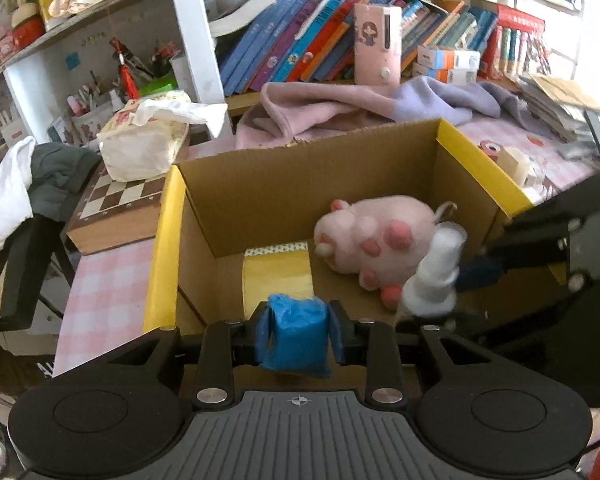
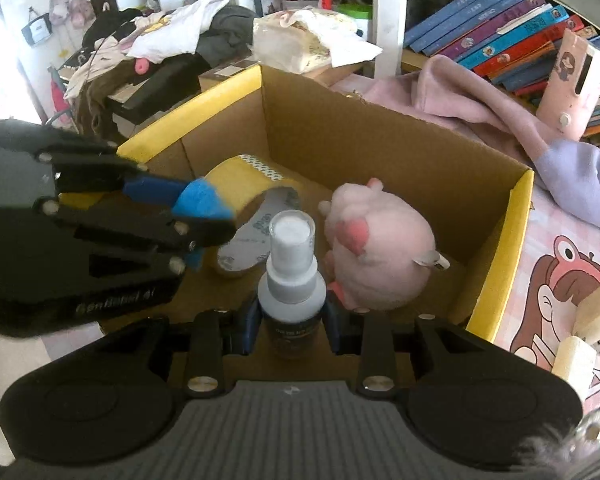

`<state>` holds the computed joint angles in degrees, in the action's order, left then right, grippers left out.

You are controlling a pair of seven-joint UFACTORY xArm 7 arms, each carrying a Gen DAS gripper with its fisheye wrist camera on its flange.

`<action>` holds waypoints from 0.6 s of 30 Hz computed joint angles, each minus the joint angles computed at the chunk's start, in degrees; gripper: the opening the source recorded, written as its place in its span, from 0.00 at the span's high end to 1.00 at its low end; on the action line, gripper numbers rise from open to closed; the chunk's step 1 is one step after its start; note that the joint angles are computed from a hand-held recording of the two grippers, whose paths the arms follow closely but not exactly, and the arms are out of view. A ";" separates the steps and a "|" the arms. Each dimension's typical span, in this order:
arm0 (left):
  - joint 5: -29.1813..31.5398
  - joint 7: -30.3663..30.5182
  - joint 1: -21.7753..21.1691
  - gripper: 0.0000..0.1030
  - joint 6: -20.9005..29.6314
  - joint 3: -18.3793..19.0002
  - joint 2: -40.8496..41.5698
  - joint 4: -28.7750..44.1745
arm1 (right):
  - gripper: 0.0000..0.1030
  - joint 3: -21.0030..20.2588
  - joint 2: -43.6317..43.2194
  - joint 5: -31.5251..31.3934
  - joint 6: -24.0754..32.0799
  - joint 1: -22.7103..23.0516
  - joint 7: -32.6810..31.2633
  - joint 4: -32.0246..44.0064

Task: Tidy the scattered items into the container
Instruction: 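Open right tool to drop spray bottle into box while left tool releases blue item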

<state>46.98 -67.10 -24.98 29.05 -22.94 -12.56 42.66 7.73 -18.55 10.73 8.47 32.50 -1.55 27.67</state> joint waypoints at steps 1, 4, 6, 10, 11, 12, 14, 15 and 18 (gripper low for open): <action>0.21 -0.08 -0.08 0.64 0.88 -0.27 -0.36 0.00 | 0.67 1.21 -0.25 -1.13 -0.35 -1.26 1.04 -0.17; 1.48 -1.70 -0.05 0.50 3.26 -1.38 -2.77 -0.55 | 0.64 3.50 -1.83 -3.84 -1.67 -3.61 4.15 -1.14; 2.47 -3.47 0.15 0.43 3.81 -2.24 -5.10 -1.53 | 0.63 4.06 -3.97 -4.94 -2.62 -3.88 5.77 -2.40; 1.94 -6.03 0.77 0.40 2.91 -3.97 -9.92 -3.95 | 0.60 5.09 -9.44 -7.05 -4.33 -3.90 8.84 -5.52; 1.60 -6.26 0.93 0.40 3.01 -4.65 -10.94 -4.33 | 0.59 5.54 -10.89 -7.52 -4.39 -4.03 9.81 -6.24; 1.24 -6.36 1.00 0.40 3.19 -5.37 -12.06 -4.74 | 0.59 6.26 -12.39 -8.06 -4.34 -4.42 10.96 -6.93; 0.48 -6.86 1.19 0.39 3.60 -7.01 -14.47 -5.61 | 0.59 8.19 -15.86 -9.32 -4.10 -5.55 13.59 -8.45; 0.01 -7.26 1.28 0.37 3.82 -7.86 -15.86 -6.07 | 0.59 9.20 -17.89 -10.01 -3.68 -6.08 14.92 -9.22; -0.64 -9.20 2.03 0.31 5.84 -11.82 -20.57 -7.24 | 0.59 11.56 -24.10 -11.75 -2.65 -6.94 18.91 -11.69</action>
